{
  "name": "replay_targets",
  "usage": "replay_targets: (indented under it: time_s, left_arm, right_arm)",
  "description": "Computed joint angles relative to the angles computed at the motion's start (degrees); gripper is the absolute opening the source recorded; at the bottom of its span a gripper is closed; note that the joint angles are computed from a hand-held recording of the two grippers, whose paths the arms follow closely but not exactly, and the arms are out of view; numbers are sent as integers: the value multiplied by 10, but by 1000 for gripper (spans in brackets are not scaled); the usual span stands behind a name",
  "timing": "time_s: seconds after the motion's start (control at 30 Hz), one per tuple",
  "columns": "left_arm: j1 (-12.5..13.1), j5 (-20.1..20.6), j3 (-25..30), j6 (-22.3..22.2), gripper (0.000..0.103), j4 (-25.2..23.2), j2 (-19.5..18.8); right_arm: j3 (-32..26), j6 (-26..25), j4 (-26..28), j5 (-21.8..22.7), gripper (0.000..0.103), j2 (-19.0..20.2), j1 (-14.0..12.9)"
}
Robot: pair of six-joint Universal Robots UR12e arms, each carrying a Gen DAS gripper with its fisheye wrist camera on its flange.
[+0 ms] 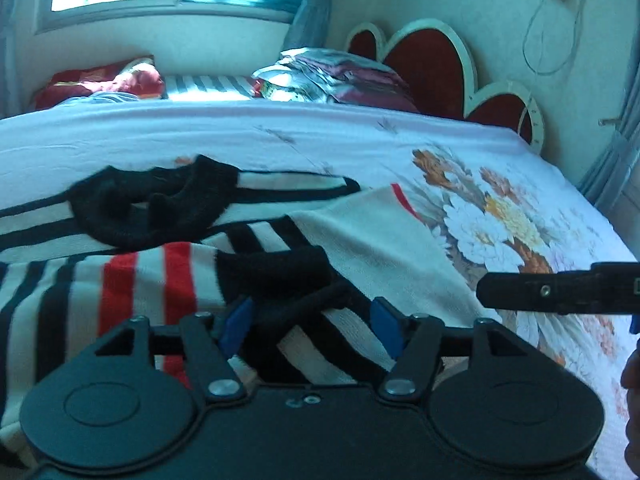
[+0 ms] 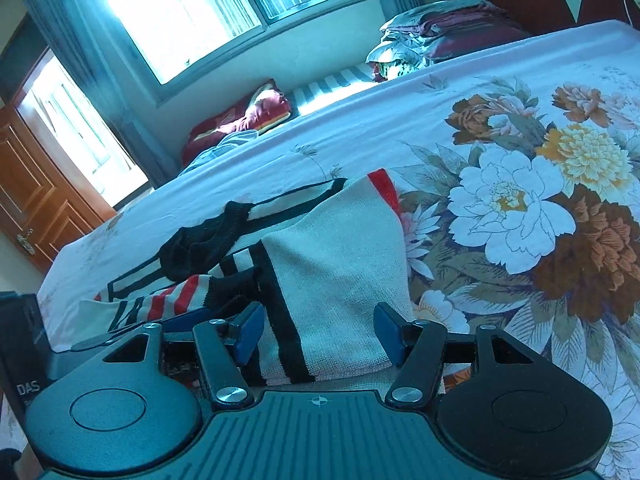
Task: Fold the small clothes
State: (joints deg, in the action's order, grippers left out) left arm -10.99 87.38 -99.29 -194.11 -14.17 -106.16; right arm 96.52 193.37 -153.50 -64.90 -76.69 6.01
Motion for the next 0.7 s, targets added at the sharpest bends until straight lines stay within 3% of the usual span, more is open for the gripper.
replay_targets:
  time_s: [0.1,0.27,0.37,0.5,0.53,0.57,0.63,0.67,0.7]
  left_arm:
    - [6,74,-40,-21,63,32,39]
    - [34,164,-117,0,60,43,122]
    - [50,195,-159,7,52,-1,172]
    - [68,195,-173,-15,38,-76,189]
    - [70,194,-171,-10,37,-77,185]
    - [73,191,-168,-3,36,-78,179]
    - [76,191,-154,5,25,-87,165]
    - [78,193,-150,10,21,-82,159]
    - [80,197,-146,7,19,-83,156]
  right_arm:
    - [-9,16,3,27,60,11,1]
    - [-33,53,11,74,60,39,10]
    - [-57,48,41,68,60,59,23]
    - [-77,37,56,54,59,77,34]
    - [-81,27,59,48,53,79,37]
    - [-87,15,68,42,35,81,39]
    - [-96,-2,86,25,20,82,43]
    - [-97,-9,88,18,4,82,44]
    - [-98,-15,91,13,3,80,44]
